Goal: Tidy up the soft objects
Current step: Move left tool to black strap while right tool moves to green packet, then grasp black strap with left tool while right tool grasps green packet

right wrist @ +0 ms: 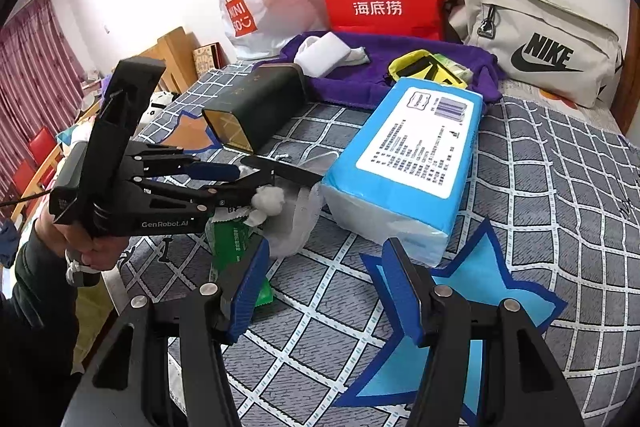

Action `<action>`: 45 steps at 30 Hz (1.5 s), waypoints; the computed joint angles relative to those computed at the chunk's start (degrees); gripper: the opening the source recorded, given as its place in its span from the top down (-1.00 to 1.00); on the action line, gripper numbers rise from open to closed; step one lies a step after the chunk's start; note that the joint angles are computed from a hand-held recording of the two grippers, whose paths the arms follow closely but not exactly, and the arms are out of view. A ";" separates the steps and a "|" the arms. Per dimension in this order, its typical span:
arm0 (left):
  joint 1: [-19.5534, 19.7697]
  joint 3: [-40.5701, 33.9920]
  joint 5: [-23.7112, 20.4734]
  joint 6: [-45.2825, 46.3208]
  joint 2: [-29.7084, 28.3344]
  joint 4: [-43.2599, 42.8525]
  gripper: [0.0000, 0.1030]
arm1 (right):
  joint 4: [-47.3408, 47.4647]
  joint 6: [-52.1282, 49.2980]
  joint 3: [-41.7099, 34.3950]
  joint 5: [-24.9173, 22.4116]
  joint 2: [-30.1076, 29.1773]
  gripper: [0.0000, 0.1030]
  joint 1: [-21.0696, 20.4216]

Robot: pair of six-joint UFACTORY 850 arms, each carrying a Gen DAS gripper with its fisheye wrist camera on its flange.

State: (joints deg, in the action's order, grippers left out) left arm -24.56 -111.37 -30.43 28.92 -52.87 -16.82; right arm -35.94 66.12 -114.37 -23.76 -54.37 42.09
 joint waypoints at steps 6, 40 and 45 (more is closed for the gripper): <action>0.50 1.84 -0.16 4.69 1.45 -4.61 0.56 | 1.03 -0.97 -0.05 -0.19 -0.20 -0.14 0.13; 5.72 11.30 1.89 6.15 8.51 -14.32 0.60 | 16.63 -19.63 -14.64 -6.23 -8.91 -0.14 1.94; 5.75 10.67 0.81 8.11 7.48 -17.59 0.59 | 18.82 -22.14 -17.69 -7.41 -10.74 -0.14 2.09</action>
State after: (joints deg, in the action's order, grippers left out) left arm -18.81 -100.69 -29.63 37.03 -45.39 -34.41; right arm -17.12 43.98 -132.06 -31.17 -65.11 44.19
